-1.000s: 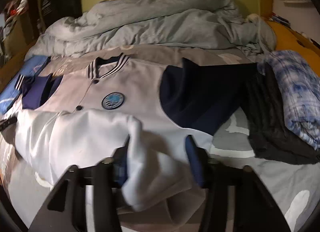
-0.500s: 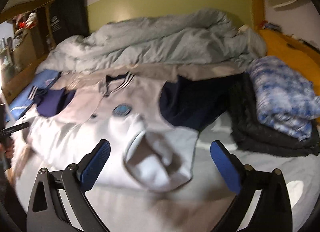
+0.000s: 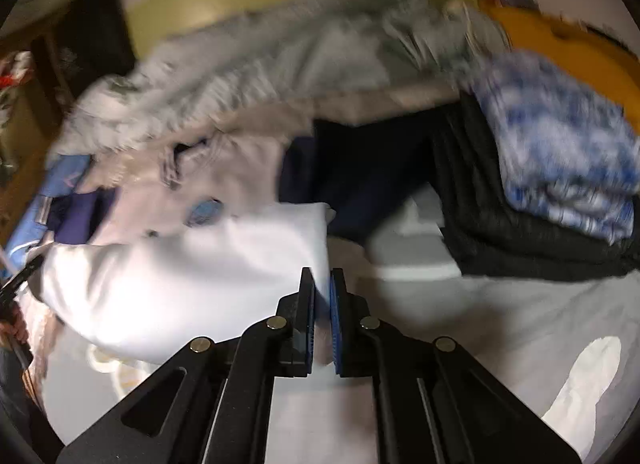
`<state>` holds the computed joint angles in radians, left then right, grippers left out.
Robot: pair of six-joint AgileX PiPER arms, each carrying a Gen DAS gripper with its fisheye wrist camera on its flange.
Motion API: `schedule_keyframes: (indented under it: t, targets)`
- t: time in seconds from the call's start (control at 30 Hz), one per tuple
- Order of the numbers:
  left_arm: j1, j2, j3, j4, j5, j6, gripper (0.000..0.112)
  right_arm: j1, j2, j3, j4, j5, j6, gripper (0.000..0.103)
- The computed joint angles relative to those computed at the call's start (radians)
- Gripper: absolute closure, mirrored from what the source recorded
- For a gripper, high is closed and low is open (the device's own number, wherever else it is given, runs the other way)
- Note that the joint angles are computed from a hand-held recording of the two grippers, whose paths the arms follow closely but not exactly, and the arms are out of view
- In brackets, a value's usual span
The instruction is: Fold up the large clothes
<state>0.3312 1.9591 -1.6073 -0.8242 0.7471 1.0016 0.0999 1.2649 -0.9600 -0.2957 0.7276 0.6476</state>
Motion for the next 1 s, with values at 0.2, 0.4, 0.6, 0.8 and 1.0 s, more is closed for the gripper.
schedule_keyframes:
  t: [0.2,0.4,0.6,0.8,1.0]
  targets:
    - [0.018,0.044,-0.051,0.043,0.066,-0.049,0.098,0.038,-0.103,0.028,-0.194,0.081,0.187,0.095]
    - [0.046,-0.03,0.012,0.041,0.085,-0.058,0.04,0.087,-0.176,0.039,0.045,0.056,-0.098,0.037]
    - [0.064,-0.073,0.016,0.137,0.191,-0.115,0.04,0.156,0.009,0.048,0.007,0.098,-0.119,0.066]
    - [-0.037,-0.093,0.102,0.434,0.006,-0.297,0.04,0.213,-0.051,0.077,-0.22,0.164,0.044,0.1]
    - [-0.042,-0.044,0.103,0.466,-0.02,-0.34,0.038,0.035,-0.106,0.095,-0.207,0.226,0.044,0.103]
